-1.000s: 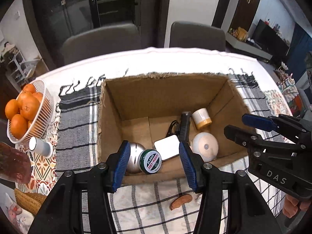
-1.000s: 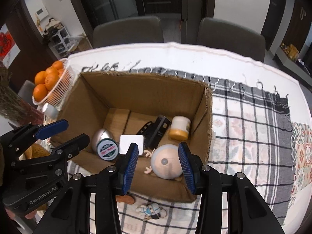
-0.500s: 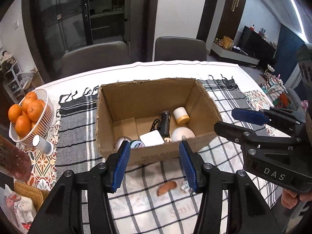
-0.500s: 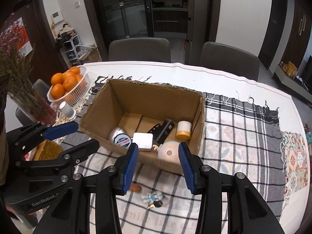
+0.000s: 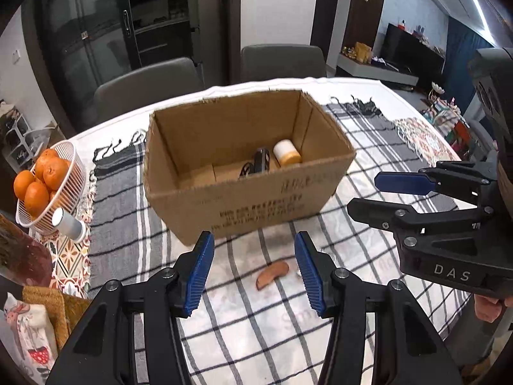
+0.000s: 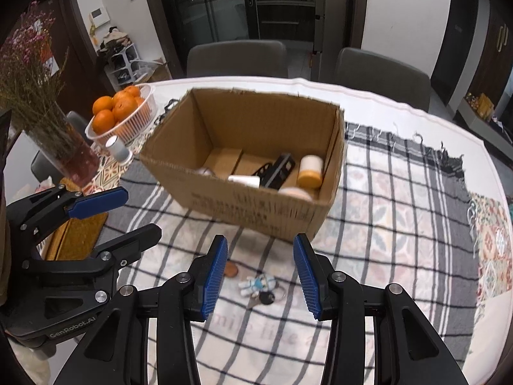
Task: Organize rigid objects
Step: 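Withdraw both open tools from the box toward the wooden piece and keychain, then grasp the brown wooden piece with the left tool while the right tool grasps the astronaut keychain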
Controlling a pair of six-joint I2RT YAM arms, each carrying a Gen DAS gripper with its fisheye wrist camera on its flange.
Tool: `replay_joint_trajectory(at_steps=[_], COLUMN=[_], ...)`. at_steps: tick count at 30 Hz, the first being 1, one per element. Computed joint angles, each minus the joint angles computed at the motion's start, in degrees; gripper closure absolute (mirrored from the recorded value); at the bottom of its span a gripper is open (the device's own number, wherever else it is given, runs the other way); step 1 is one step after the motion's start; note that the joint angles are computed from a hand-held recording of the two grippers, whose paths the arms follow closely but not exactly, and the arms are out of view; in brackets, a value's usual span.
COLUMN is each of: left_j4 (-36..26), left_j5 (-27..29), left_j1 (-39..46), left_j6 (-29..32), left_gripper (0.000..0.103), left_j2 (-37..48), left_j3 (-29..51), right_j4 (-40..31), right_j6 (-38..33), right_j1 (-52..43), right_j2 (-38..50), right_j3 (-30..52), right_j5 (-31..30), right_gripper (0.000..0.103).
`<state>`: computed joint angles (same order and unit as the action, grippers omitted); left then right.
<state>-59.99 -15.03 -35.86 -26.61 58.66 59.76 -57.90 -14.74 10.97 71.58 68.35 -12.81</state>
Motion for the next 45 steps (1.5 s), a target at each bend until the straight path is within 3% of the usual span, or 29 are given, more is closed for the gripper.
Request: replay_joint_trajectory(at_steps=[7,22,45], left_j4=[0.4,5.7,17.4], left_j5=[0.3,1.2,8.7], left_j1=[-2.0,-5.6,1.8], left_j6=[-0.7,2.2,17.3], left_gripper=[0.052,0.052,0.052], left_j2=[-1.5,-3.9,7.4], left_j3=[-3.9,-15.4,-21.2], right_j4=[-0.3,4.2,14.2], right_j6=[-1.2,-4.1,-5.8], right_j1=[0.1,4.1,5.1], right_j2=[-0.3,0.1,9.5], right_j3=[-4.1,-12.6,-19.3], right_j5=[-0.7,4.4,6.0], right_gripper=[0.059,0.059,0.056])
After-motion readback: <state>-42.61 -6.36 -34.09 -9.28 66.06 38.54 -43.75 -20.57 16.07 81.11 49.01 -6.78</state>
